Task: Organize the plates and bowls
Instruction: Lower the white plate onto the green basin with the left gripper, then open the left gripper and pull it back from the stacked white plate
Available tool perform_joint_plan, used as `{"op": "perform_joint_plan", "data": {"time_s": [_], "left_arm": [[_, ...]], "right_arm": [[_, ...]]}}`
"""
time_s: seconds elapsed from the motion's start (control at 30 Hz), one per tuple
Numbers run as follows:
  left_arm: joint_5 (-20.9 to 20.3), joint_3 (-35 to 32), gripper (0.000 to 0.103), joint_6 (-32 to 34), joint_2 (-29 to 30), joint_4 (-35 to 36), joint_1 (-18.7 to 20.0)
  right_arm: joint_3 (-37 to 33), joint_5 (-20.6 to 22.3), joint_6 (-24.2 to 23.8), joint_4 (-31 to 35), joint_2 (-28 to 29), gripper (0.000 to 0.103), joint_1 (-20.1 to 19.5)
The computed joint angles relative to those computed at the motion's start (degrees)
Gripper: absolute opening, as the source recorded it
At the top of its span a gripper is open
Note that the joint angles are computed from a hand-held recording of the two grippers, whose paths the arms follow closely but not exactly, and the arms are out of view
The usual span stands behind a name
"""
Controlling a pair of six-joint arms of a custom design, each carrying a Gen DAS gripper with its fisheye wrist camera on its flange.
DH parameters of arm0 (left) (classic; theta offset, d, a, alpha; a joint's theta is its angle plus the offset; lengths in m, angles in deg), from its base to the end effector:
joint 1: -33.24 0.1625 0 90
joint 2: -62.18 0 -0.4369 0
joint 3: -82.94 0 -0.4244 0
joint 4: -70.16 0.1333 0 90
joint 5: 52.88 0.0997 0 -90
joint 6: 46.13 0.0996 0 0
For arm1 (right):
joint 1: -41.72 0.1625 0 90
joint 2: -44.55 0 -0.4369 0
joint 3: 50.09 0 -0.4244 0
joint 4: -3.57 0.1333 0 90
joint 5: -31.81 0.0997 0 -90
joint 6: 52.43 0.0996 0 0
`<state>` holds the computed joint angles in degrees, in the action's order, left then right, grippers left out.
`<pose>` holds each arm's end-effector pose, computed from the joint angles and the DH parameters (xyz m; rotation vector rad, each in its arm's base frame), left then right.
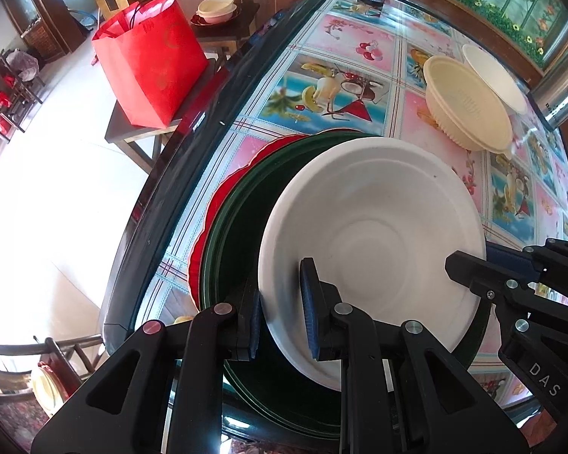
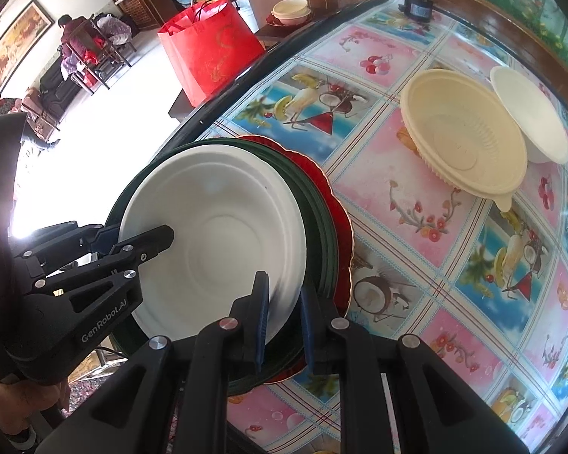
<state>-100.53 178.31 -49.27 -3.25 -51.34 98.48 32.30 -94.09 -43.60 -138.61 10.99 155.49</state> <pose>-0.0907 -0.6752 0.2772 0.4410 2.3776 -0.2578 0.3699 -0.6541 0.0098 0.3063 -2.5211 0.3022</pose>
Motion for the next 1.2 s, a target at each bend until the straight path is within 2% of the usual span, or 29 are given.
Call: {"op": "perform_joint_plan", "data": {"time_s": [0.13, 0.33, 0.37, 0.43, 0.6, 0.77, 0.87, 1.03, 1.2], "left_arm": [[0.4, 0.4, 0.018, 0.6, -0.1, -1.0, -0.2], [0.0, 0.4, 0.028, 0.7, 0.0, -0.9, -0.2], [-0.3, 0.3, 0.032, 0.8, 0.0, -0.9, -0.2], [-0.4, 0.4, 0.033, 0.8, -0.1, -0.9, -0.3], [0.0, 0.5, 0.033, 1.2, -0.1, -1.9, -0.6], [-0.3, 0.3, 0.033, 1.0, -0.5, -2.3, -0.7], [-1.0, 0.2, 0.033, 1.1, -0.8, -2.9, -1.0], [-2.2, -0.1, 0.033, 1.5, -0.7, -3.0, -1.9], [-3.7, -0.3, 0.033, 2.0, 0.0, -3.2, -3.0]], "right_arm": [[-0.3, -0.6, -0.4, 0.4, 0.3, 0.017, 0.2], [-0.4, -0.9, -1.0, 0.3, 0.5, 0.018, 0.2], [-0.4, -1.0, -1.1, 0.4, 0.5, 0.018, 0.2], [-0.5, -1.1, -1.3, 0.6, 0.5, 0.019, 0.4], [-0.5, -0.7, -1.5, -0.2, 0.3, 0.031, 0.6], [-0.1, -1.4, -1.5, -1.1, -0.3, 0.037, 1.0], [0.8, -1.7, -1.2, -2.2, -1.1, 0.045, 1.0], [3.4, -1.6, 0.5, -4.7, -3.3, 0.047, 0.6], [6.3, -3.0, 2.0, -7.3, -5.6, 0.055, 0.4]]}}
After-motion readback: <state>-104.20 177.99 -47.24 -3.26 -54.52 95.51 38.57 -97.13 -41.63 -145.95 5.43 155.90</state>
